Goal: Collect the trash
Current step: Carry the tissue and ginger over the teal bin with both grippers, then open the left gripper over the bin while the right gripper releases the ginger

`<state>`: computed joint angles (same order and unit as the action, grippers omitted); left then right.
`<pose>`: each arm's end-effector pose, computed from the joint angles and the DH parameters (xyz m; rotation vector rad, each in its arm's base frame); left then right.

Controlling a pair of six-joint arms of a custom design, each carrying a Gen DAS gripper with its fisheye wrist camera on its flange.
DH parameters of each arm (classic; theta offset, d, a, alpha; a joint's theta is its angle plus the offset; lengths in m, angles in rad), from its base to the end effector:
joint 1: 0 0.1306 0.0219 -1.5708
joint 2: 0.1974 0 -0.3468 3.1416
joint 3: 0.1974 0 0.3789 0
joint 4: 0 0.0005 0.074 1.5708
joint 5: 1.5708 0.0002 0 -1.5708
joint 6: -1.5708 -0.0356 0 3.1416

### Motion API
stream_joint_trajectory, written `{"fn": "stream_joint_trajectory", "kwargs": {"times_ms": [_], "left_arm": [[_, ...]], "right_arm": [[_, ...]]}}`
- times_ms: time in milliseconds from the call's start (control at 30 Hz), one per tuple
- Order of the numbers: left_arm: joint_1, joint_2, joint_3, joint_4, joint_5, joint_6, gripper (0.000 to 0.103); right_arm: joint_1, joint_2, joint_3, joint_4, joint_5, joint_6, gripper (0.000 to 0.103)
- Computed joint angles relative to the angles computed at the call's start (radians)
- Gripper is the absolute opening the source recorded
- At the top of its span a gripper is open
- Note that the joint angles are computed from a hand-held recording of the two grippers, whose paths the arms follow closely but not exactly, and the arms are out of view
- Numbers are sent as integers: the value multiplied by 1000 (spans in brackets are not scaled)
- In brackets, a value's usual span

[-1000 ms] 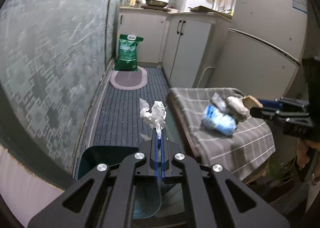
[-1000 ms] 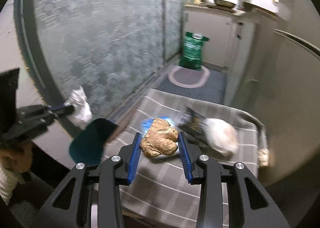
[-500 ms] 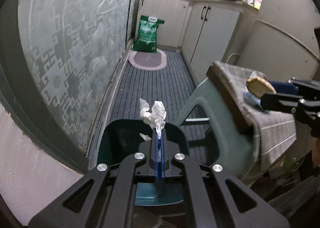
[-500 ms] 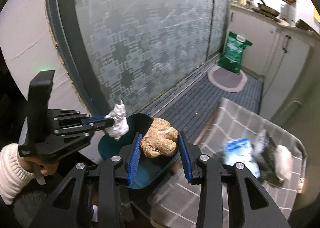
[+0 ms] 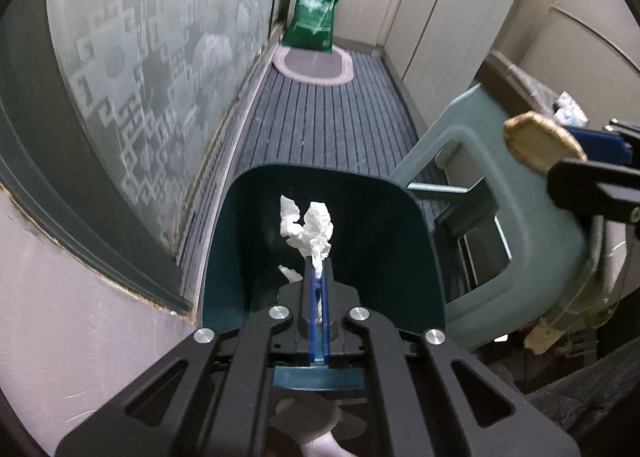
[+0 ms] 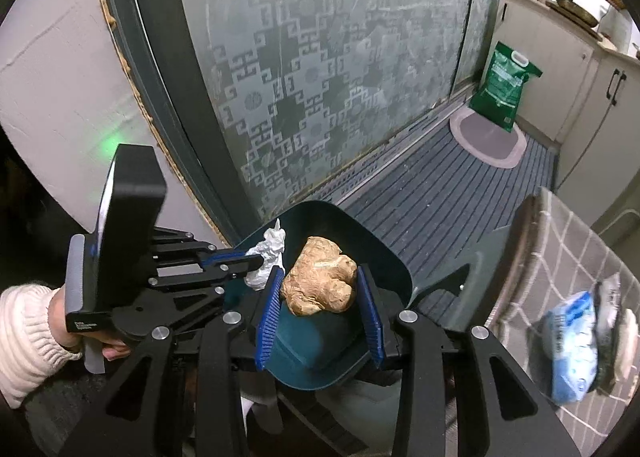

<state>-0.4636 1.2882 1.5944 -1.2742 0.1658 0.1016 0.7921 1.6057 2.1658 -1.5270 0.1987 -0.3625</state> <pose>0.3687 -0.1914 0.5004 0.5290 2.5210 -0.4287 0.3456 0.3395 0.5796 -0.4611 2.4811 0.2181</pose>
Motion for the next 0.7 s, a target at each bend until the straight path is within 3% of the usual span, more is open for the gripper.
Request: {"fn": "stream_joint_trajectory", "kwargs": {"times_ms": [367, 467, 533, 700], "left_arm": [[15, 18, -37, -27, -9, -29, 6], [18, 18, -31, -20, -6, -37, 13], [18, 9, -34, -5, -12, -38, 30], [6, -46, -25, 41, -68, -42, 32]], "right_arm": [[-7, 60, 34, -24, -22, -16, 37], [-7, 65, 16, -22, -28, -29, 37], [-6, 67, -2, -16, -33, -33, 37], [-8, 64, -51, -3, -43, -49, 37]]}}
